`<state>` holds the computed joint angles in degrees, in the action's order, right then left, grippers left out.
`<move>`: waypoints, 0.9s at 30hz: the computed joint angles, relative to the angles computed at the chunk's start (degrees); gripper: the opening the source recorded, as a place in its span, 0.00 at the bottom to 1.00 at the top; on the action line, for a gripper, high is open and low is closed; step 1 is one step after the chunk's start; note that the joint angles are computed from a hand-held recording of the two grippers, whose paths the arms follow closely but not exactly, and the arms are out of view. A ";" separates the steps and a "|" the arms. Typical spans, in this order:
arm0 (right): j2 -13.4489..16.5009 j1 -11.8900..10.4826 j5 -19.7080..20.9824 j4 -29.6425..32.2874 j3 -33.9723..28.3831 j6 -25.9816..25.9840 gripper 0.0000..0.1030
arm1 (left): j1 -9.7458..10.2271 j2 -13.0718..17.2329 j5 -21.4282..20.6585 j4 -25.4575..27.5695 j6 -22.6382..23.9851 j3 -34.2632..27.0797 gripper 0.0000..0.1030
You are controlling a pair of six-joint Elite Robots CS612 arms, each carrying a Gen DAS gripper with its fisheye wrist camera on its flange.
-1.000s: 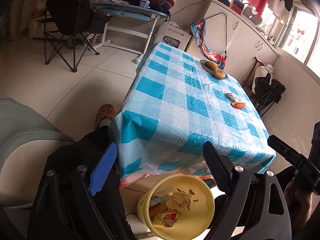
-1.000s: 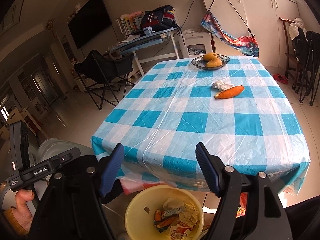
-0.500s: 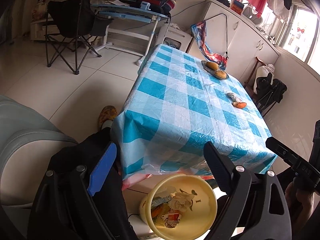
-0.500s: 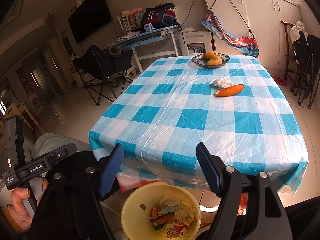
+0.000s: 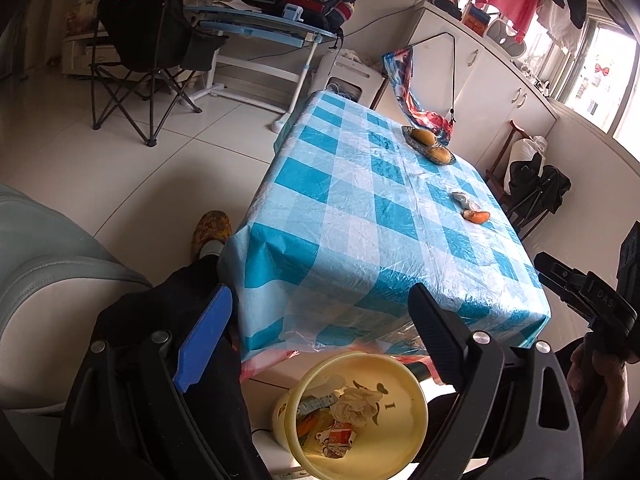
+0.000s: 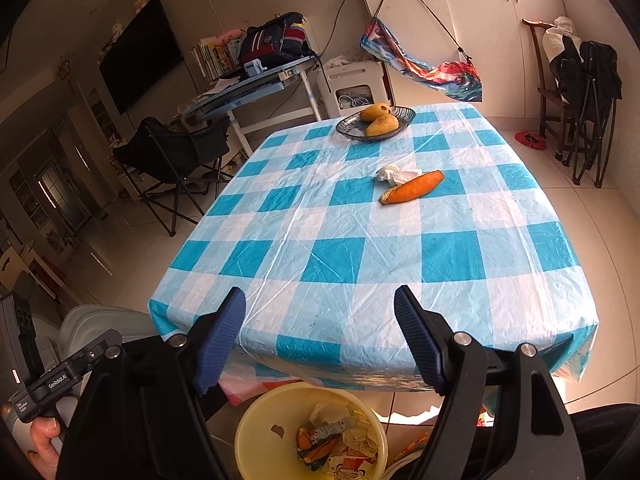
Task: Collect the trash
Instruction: 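Move the right tool to the long orange peel and grasp it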
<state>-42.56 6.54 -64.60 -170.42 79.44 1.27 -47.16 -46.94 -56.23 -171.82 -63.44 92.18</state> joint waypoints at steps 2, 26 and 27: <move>0.93 -0.20 -0.79 2.33 -2.19 1.21 0.71 | 0.04 0.13 -0.02 0.47 0.02 -0.28 0.84; 18.18 0.93 -7.67 29.97 -36.34 0.93 0.31 | 3.56 3.77 -3.89 2.97 3.08 -7.04 0.85; 18.39 0.98 -7.51 31.45 -37.14 -0.93 0.30 | 3.92 4.24 -4.25 3.10 4.62 -8.22 0.85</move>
<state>-24.17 7.52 -72.12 -138.97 42.31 0.34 -43.24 -42.70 -60.48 -168.72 -58.82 83.97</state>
